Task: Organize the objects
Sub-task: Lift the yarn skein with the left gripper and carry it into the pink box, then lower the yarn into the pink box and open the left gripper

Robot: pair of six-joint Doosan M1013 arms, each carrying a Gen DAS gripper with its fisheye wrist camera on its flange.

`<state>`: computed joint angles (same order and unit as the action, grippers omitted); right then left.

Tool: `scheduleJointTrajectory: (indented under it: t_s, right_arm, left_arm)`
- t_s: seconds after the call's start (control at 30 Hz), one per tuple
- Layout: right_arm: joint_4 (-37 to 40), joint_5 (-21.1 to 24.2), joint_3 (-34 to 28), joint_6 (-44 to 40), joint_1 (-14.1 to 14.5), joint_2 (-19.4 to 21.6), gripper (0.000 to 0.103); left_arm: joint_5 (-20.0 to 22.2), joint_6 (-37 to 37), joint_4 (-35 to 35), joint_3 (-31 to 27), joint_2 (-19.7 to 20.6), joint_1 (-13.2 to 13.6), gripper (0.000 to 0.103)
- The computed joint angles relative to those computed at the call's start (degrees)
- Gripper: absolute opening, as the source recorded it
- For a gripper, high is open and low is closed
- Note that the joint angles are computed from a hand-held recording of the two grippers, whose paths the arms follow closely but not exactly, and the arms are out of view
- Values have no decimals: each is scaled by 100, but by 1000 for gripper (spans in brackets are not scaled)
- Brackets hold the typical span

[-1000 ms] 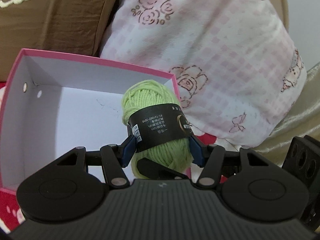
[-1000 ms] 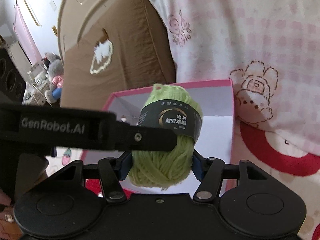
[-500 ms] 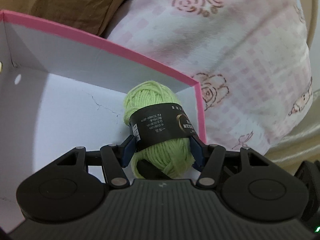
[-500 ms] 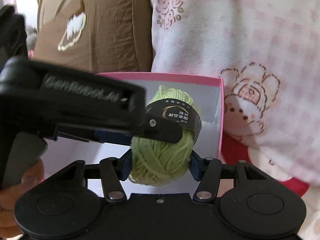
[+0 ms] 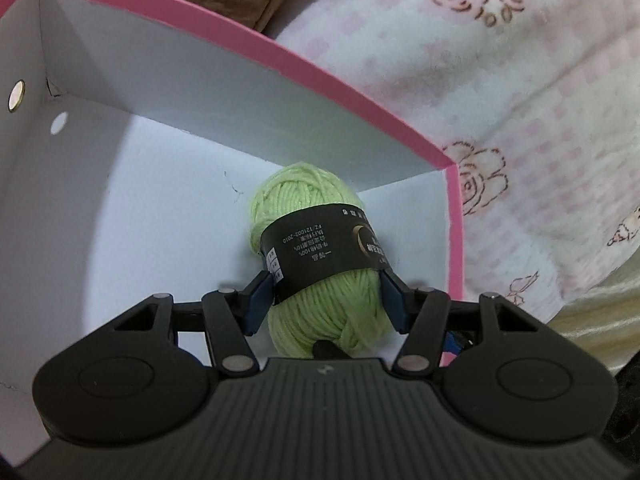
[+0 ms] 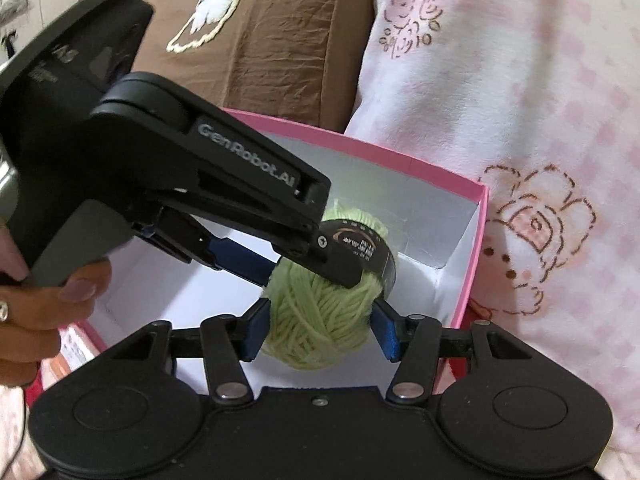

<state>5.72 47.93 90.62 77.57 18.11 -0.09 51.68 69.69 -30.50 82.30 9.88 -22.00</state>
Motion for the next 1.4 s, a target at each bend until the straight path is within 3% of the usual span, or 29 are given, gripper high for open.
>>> scheduleJointTrajectory:
  t_s: [0.13, 0.27, 0.6, 0.83, 0.93, 1.03, 1.17, 1.23, 1.4]
  right_arm:
    - [-339, 10, 55, -6, 101, -35, 52]
    - [-376, 67, 95, -188, 140, -59, 52]
    - [-63, -39, 196, -373, 75, -118, 50]
    - [374, 498, 32, -871, -55, -65, 51]
    - [268, 673, -54, -810, -41, -37, 57]
    - [-310, 755, -113, -579, 106, 4, 60]
    - [-327, 730, -99, -618, 111, -7, 60]
    - [-768, 587, -67, -461, 197, -27, 43]
    - [-1245, 351, -69, -211, 233, 22, 38]
  left_arm:
    - [117, 8, 289, -64, 20, -76, 57]
    - [538, -321, 595, -223, 62, -121, 59]
    - [592, -880, 1590, -384, 29, -264, 59]
    - [447, -956, 1000, -199, 73, -184, 61]
    - [342, -850, 1289, -187, 100, -339, 67]
    - [428, -826, 1324, -267, 157, -402, 64]
    - [355, -621, 1303, -368, 199, -401, 56]
    - [272, -547, 1097, -386, 240, -335, 56]
    - [84, -441, 938, -492, 365, -245, 56]
